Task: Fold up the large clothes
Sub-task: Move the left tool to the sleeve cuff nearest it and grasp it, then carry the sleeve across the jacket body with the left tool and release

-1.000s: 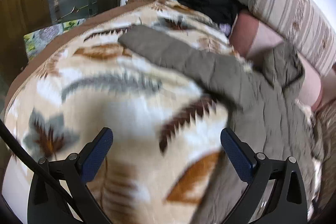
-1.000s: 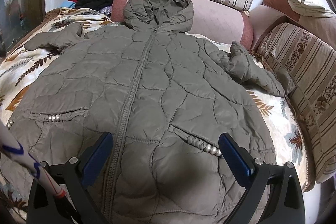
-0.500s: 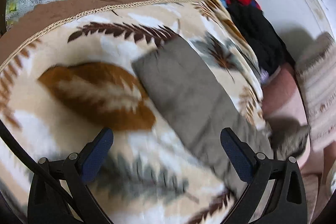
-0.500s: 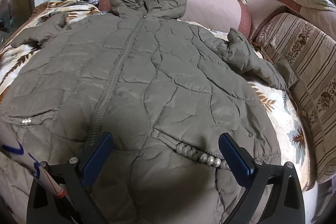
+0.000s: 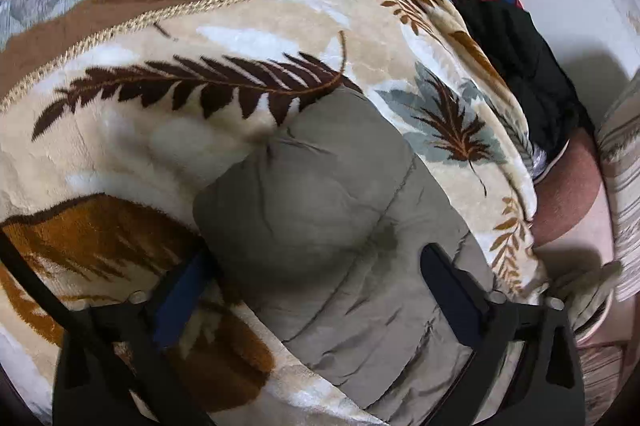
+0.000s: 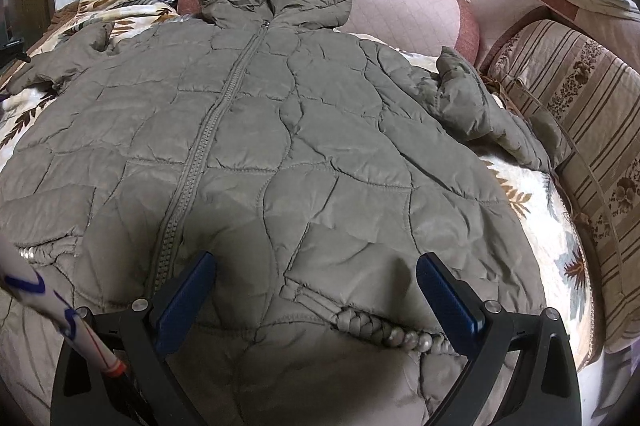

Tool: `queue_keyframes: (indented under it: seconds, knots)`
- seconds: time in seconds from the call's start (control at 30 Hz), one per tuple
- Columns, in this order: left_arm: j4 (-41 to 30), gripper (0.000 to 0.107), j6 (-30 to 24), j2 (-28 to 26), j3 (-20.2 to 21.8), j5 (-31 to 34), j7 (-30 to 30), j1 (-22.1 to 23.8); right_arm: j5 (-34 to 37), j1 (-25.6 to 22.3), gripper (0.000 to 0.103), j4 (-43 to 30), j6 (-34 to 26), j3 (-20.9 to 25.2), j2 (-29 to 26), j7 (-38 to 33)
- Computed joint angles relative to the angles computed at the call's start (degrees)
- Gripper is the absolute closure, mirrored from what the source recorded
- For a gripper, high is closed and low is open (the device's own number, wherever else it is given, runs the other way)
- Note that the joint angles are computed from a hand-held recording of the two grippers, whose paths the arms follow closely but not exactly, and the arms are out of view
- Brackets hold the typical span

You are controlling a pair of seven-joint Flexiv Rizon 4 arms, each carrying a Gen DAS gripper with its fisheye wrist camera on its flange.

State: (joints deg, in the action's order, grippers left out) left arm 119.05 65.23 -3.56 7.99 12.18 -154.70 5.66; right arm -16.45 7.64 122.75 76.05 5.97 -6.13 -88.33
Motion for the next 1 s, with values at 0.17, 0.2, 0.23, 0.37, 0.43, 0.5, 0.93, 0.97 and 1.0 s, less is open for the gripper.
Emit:
queue_keyframes:
  seconds: [0.17,0.2,0.23,0.37,0.43,0.5,0.93,0.97,1.0]
  knots:
    - [-1.0,0.094,-3.7,3.0,-1.2,0.2,-0.1,-1.1,3.9,-0.5,0.008,-0.8,-0.6,1.1,-0.2,-3.2]
    - [-2.0,0.094,-4.5,4.1,-1.9,2.1,-1.0,-1.5,5.6,-0.7,0.01,-1.1,-1.0,1.6,0.0,-4.7]
    - [-2.5,0.094,-4.9,4.8,-2.5,2.8,-1.2,-1.7,6.7,-0.7,0.013,-1.2,-1.1,1.8,0.3,-5.6]
    - [-8.8,0.094,-10.1,7.1,-7.0,7.3,-1.0,-3.9,13.0,-1.0,0.018,-1.5,-1.4,2.7,2.0,-10.4]
    - [-13.5,0.094,-13.6,6.5,-9.8,9.5,-0.1,-5.8,17.2,-1.2,0.018,-1.8,-1.3,2.9,3.1,-13.2]
    - [-18.4,0.094,-16.6,5.1,-12.2,11.5,1.0,-8.5,21.0,-1.3,0.018,-2.3,-1.3,2.7,4.2,-15.6]
    - [-41.5,0.085,-17.9,-18.2,-17.8,11.4,4.1,-26.8,36.0,-2.3,0.018,-5.0,-5.6,-2.1,9.8,-23.6]
    - [-42.3,0.084,-18.9,-19.4,-17.2,11.3,3.6,-28.0,36.3,-2.4,0.018,-5.3,-6.3,-2.5,10.0,-23.5]
    - [-43.0,0.081,-19.9,-20.2,-16.6,11.2,3.5,-29.2,36.5,-2.6,0.018,-5.6,-7.0,-2.8,10.0,-23.4]
